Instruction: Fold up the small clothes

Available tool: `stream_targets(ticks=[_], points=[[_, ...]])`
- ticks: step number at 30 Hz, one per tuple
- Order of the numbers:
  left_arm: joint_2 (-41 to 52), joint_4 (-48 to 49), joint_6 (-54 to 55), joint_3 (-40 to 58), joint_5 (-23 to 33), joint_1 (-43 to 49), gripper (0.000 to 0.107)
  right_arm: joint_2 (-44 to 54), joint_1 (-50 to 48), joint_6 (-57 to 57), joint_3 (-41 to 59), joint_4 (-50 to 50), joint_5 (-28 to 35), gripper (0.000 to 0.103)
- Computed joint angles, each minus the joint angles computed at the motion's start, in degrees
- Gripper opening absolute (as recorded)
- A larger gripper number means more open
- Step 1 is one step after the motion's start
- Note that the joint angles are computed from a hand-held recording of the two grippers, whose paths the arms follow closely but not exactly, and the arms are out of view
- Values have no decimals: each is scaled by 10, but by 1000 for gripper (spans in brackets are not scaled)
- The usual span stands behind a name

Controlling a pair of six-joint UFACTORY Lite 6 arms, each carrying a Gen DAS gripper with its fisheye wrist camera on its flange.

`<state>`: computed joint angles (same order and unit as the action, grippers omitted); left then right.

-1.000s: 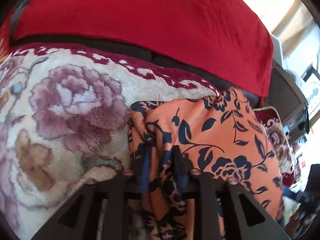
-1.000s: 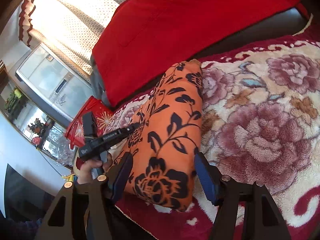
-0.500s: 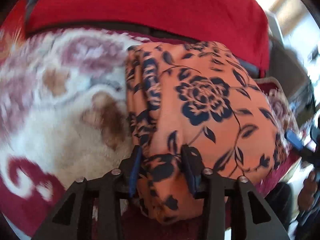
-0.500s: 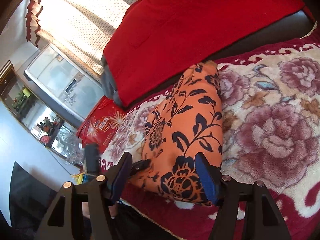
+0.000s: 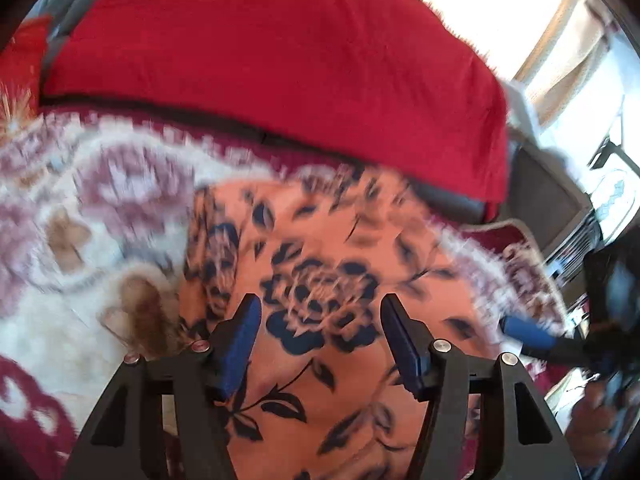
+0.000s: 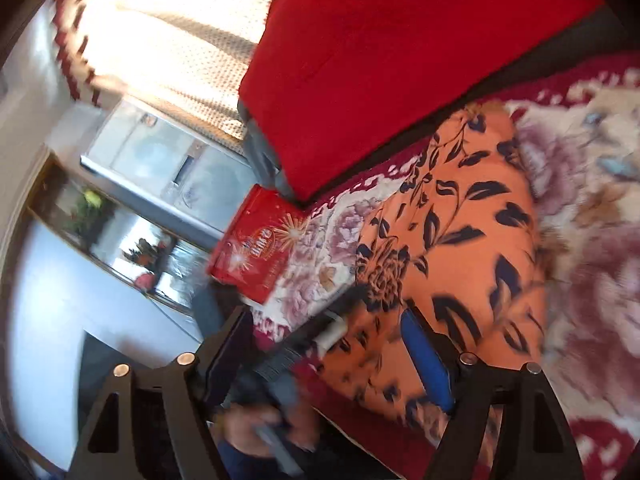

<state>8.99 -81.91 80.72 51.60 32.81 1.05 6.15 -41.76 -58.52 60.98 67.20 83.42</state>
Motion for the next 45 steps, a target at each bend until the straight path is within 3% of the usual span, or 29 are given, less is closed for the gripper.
stream_targets(ticks=[3,7,11,13,14,15,18,23,27,32,33,34,35,37,39,41,42,43,45], points=[[-5,-77,105,-36,-50,-27,63,108,29,50,38,-19,-93,76],[-29,-175,222,-72,-82,-51,63,100,7,53,41,-4,-67,76],[-37,-199,243,-87,-78,-47,63,118,21,60,108,29,-41,79],[-35,-210,256,-86,-83,-49,63,164,45,68,153,14,-66,83],[-31,-216,262,-84,-81,-50,63,197,59,90,173,-13,-107,81],[-30,-216,264,-83,-81,-51,63,209,60,101,176,-16,-124,72],[-51,-225,272,-100,-93,-58,64,134,53,80,126,-21,-174,70],[-50,-202,247,-95,-89,-53,64,37,23,72,76,-68,-214,81],[-48,-182,222,-90,-86,-50,64,43,16,77,52,-123,-221,81],[-45,-188,225,-89,-86,-51,64,70,65,67,63,-112,-240,80],[-45,-189,227,-88,-86,-51,64,63,82,70,55,-122,-254,76],[-43,-191,228,-88,-86,-50,64,70,116,82,68,-156,-286,65],[-41,-191,228,-86,-87,-50,64,70,129,89,67,-168,-308,63],[-41,-194,232,-87,-85,-48,64,0,141,94,32,-180,-337,35],[-46,-202,240,-94,-78,-47,64,-66,142,74,11,-194,-336,32],[-42,-209,248,-92,-82,-52,64,-37,149,105,-2,-220,-377,36],[-42,-219,256,-93,-88,-59,64,4,127,117,4,-197,-367,59],[-48,-249,286,-100,-103,-69,64,21,84,109,1,-150,-334,74],[-54,-265,306,-108,-102,-69,64,-4,49,60,-31,-99,-290,74]])
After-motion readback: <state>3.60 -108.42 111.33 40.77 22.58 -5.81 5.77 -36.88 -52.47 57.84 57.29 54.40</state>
